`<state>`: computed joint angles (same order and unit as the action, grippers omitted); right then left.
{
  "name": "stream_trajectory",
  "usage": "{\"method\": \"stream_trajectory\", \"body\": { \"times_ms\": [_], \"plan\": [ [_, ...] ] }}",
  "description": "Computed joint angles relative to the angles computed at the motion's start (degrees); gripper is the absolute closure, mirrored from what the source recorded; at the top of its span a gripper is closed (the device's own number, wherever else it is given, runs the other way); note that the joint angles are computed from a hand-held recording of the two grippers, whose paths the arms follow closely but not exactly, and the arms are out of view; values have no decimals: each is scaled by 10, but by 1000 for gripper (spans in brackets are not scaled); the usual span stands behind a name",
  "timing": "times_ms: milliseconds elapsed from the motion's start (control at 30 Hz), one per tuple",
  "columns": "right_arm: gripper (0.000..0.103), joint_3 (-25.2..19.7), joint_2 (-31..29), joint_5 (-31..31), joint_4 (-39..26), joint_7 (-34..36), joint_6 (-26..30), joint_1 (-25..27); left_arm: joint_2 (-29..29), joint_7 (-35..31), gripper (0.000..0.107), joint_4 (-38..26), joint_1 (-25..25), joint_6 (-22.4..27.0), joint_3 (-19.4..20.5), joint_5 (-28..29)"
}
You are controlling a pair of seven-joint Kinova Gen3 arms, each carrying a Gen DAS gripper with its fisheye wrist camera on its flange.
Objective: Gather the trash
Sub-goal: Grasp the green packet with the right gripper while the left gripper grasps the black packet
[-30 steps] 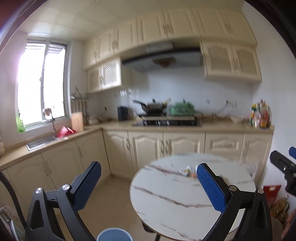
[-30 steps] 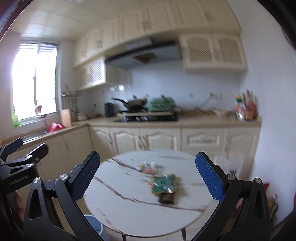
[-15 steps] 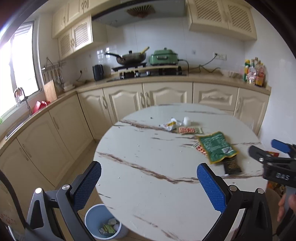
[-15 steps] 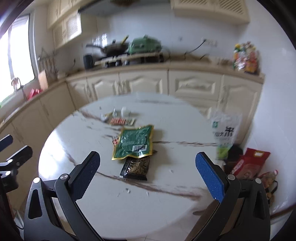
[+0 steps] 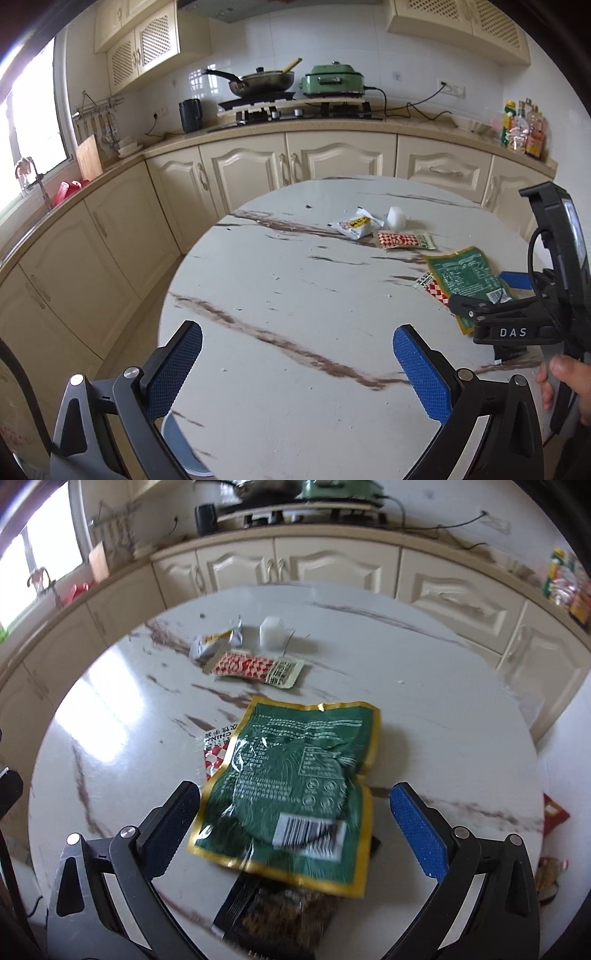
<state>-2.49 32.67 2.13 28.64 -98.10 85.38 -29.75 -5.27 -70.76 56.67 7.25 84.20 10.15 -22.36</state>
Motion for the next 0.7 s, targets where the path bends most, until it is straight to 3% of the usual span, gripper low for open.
{"method": "stream_trajectory", "body": {
  "times_ms": [167, 267, 467, 500, 633, 700],
  "plan": [
    [18, 3, 9, 5, -15, 23, 8, -3, 33, -7, 5, -28, 1, -4, -14, 22],
    [40, -1, -13, 2, 23, 25, -18, 5, 45, -12, 5, -41, 7, -6, -22, 30],
    [58, -17, -45, -34, 76, 23, -61, 44, 59, -17, 5, -53, 23, -1, -32, 44],
    [66, -20, -53, -41, 91, 25, -74, 51, 61, -19, 5, -55, 26, -1, -32, 45],
    [77, -29, -84, -65, 137, 26, -120, 72, 68, -15, 5, -62, 46, 12, -26, 26],
    [91, -31, -95, -70, 152, 25, -138, 78, 71, -12, 5, -66, 53, 14, -26, 24]
  ]
}}
